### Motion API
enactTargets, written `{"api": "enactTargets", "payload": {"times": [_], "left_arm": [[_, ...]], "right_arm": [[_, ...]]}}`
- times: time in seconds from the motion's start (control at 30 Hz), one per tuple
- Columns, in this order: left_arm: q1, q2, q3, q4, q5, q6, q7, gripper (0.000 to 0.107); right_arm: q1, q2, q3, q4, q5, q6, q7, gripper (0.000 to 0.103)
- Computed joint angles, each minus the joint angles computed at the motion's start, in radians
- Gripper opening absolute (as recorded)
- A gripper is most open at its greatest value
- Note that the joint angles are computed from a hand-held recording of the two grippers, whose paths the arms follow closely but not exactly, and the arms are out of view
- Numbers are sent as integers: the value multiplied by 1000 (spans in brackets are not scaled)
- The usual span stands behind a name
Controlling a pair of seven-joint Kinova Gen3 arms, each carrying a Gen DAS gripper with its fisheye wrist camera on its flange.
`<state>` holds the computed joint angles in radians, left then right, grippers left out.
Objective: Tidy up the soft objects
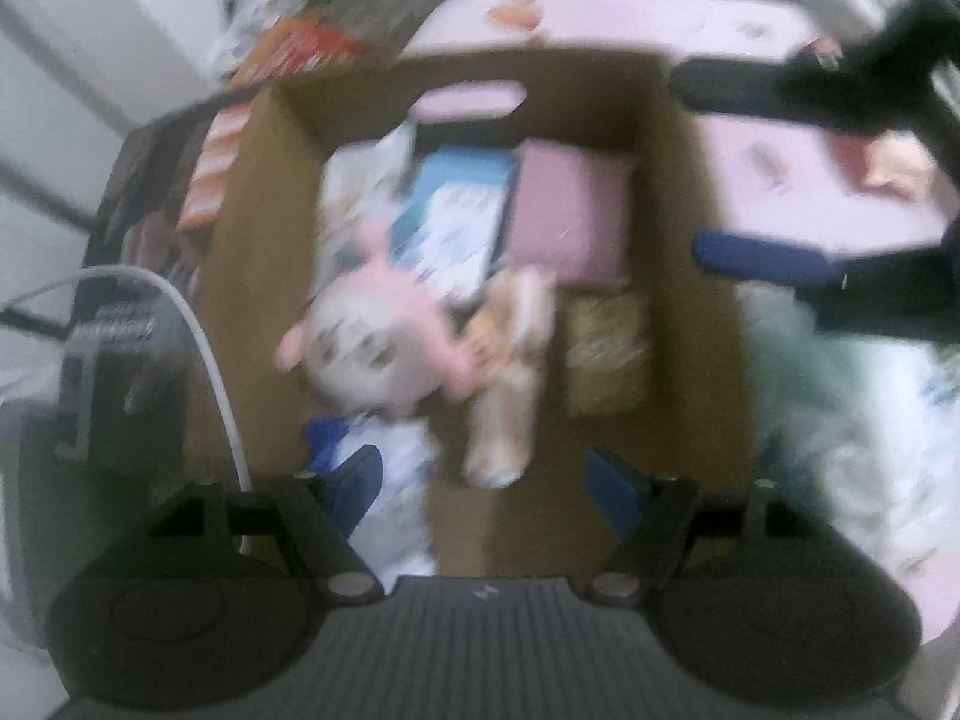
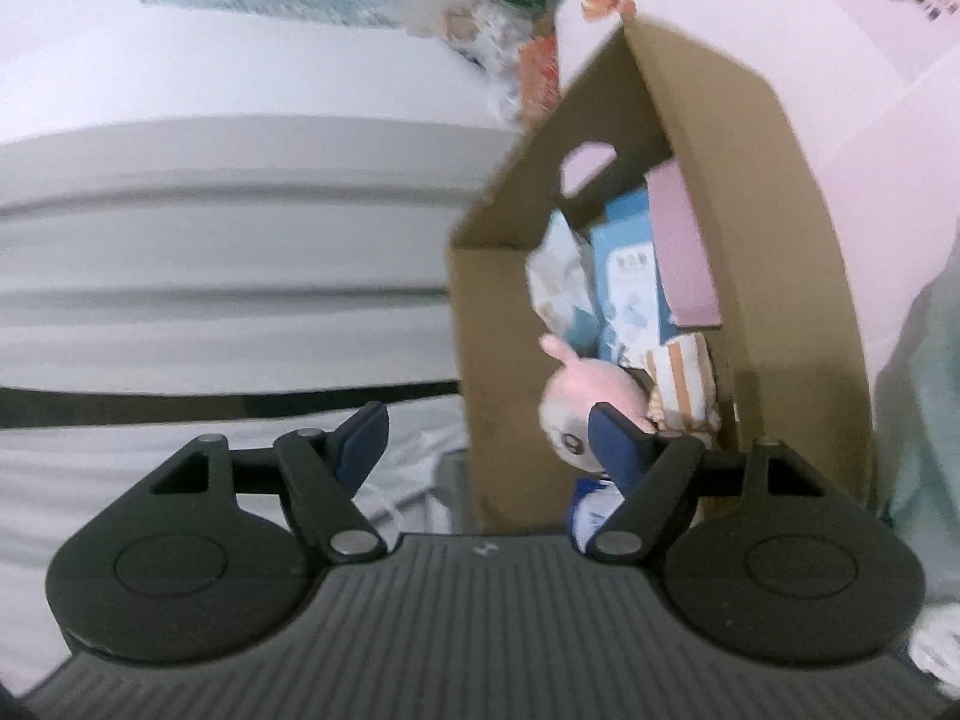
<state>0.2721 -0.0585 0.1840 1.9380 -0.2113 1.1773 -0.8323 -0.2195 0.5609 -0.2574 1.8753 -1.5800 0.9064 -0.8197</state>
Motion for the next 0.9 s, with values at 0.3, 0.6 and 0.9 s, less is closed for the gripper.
{"api": "enactTargets", "payload": {"times": [0.3, 0.6, 0.9], "left_arm": [[105, 118, 57, -140, -6, -181, -33, 76], [274, 347, 26, -301, -16, -310, -79, 66], [382, 515, -30, -441, -44, -278, -151, 42]], "right_arm": [[232, -145, 156, 212, 5, 162, 108, 81], [472, -206, 318, 200, 309, 99, -42, 81], [492, -134, 230, 57, 578, 4, -4, 72]]}}
